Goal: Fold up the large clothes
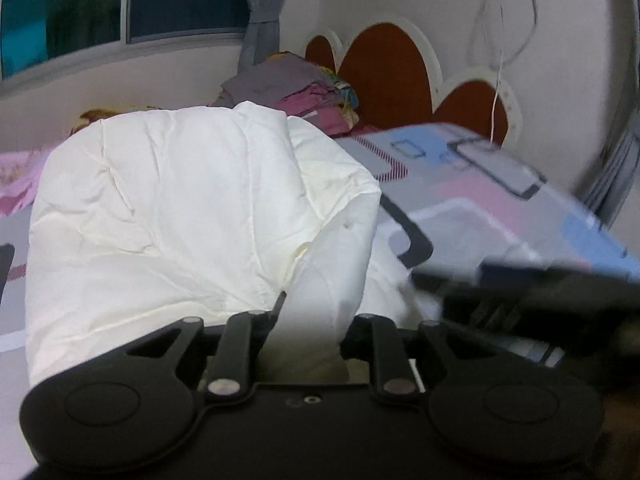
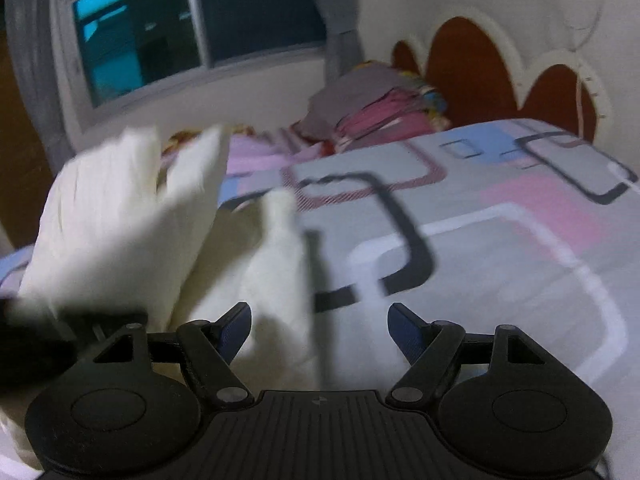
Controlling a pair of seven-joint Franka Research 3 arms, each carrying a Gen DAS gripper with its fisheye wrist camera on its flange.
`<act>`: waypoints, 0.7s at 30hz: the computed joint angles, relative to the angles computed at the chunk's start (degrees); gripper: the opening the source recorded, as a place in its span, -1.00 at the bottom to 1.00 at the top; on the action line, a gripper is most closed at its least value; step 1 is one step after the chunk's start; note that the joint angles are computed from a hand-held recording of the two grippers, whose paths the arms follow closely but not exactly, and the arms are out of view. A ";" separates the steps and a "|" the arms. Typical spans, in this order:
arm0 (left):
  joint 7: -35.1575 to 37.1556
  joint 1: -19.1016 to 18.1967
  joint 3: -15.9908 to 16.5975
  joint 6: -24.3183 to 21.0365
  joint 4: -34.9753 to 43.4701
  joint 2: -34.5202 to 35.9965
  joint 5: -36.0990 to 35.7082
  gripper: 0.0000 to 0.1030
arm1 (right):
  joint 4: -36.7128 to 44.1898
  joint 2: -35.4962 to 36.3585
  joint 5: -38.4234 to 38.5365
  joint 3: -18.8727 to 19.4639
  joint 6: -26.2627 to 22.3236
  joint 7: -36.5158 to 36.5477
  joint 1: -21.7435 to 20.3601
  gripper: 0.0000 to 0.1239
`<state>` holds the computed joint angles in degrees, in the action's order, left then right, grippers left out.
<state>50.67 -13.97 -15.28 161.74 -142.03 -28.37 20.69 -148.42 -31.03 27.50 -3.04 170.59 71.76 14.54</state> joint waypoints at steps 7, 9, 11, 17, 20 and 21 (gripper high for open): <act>0.56 -0.13 -1.21 -1.15 1.34 -0.59 2.24 -0.32 | 5.91 -1.24 7.67 -9.24 -2.81 -11.14 11.66 0.22; 1.45 -0.80 -0.63 -1.36 0.80 -1.68 2.06 -0.23 | 8.16 -0.33 10.07 -9.88 -6.72 -12.93 13.01 0.22; 2.08 -1.14 -0.50 -0.98 0.70 -1.90 1.95 -0.15 | 10.05 1.02 11.91 -9.50 -9.08 -14.40 13.19 0.22; 5.73 -4.76 2.74 0.93 -2.73 -5.98 -1.40 0.14 | 10.99 3.41 11.91 -3.94 -13.35 -17.51 8.75 0.21; 8.66 -7.04 5.17 0.73 -4.75 -9.22 -4.18 0.15 | 10.84 4.43 12.34 -3.09 -17.45 -17.28 6.31 -0.64; 9.26 -7.29 5.68 0.04 -5.38 -10.69 -5.05 0.17 | 11.07 4.92 12.78 -2.79 -18.76 -16.20 5.38 -0.66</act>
